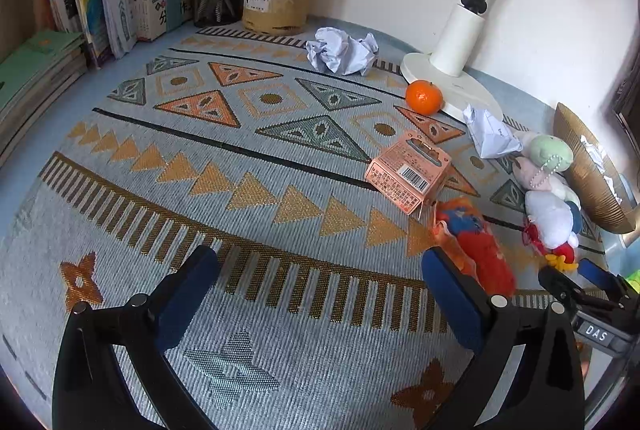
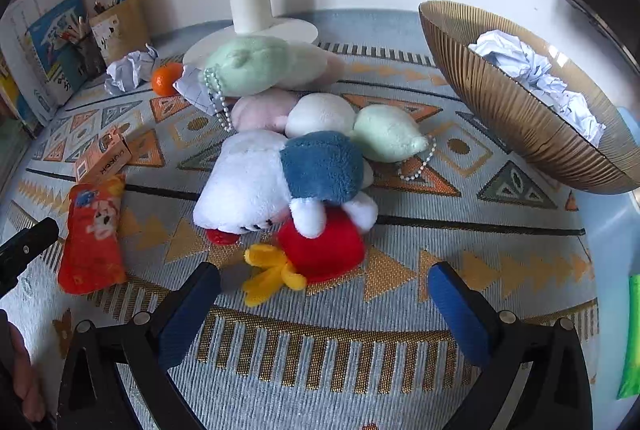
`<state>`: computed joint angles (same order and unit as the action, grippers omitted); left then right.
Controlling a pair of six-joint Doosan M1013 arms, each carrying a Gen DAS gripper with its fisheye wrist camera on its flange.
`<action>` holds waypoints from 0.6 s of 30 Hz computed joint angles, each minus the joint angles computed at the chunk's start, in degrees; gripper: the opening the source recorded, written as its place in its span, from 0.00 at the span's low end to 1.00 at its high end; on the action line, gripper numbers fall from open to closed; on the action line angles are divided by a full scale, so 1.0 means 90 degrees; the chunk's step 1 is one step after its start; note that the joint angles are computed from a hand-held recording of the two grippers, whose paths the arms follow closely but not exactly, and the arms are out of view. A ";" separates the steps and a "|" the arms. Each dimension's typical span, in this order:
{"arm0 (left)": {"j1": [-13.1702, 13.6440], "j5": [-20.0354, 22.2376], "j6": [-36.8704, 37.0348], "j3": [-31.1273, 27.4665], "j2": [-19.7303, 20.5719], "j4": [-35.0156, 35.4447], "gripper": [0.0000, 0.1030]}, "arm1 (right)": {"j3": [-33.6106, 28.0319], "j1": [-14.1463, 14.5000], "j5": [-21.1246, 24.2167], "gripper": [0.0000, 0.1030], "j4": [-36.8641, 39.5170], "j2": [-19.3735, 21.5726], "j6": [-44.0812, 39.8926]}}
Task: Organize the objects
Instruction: 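Grasp the red snack bag with the left gripper while the right grasps the plush skewer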
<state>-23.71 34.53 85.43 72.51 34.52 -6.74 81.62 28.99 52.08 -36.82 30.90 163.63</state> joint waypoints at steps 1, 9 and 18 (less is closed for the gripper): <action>-0.0007 0.0022 0.0007 -0.0006 0.0004 0.0034 0.99 | 0.0066 0.0019 -0.0075 1.00 -0.0109 -0.0024 0.0089; -0.0148 0.0259 -0.0352 -0.0134 0.0078 0.0858 0.99 | 0.0063 0.0035 -0.0051 1.00 -0.0131 -0.0039 0.0104; -0.0149 0.0246 -0.0215 -0.0113 0.0063 0.0793 0.99 | 0.0064 0.0032 -0.0057 1.00 -0.0124 -0.0041 0.0094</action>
<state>-25.05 36.75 83.50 71.49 35.09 0.39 82.20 29.28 51.57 -37.93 30.54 164.48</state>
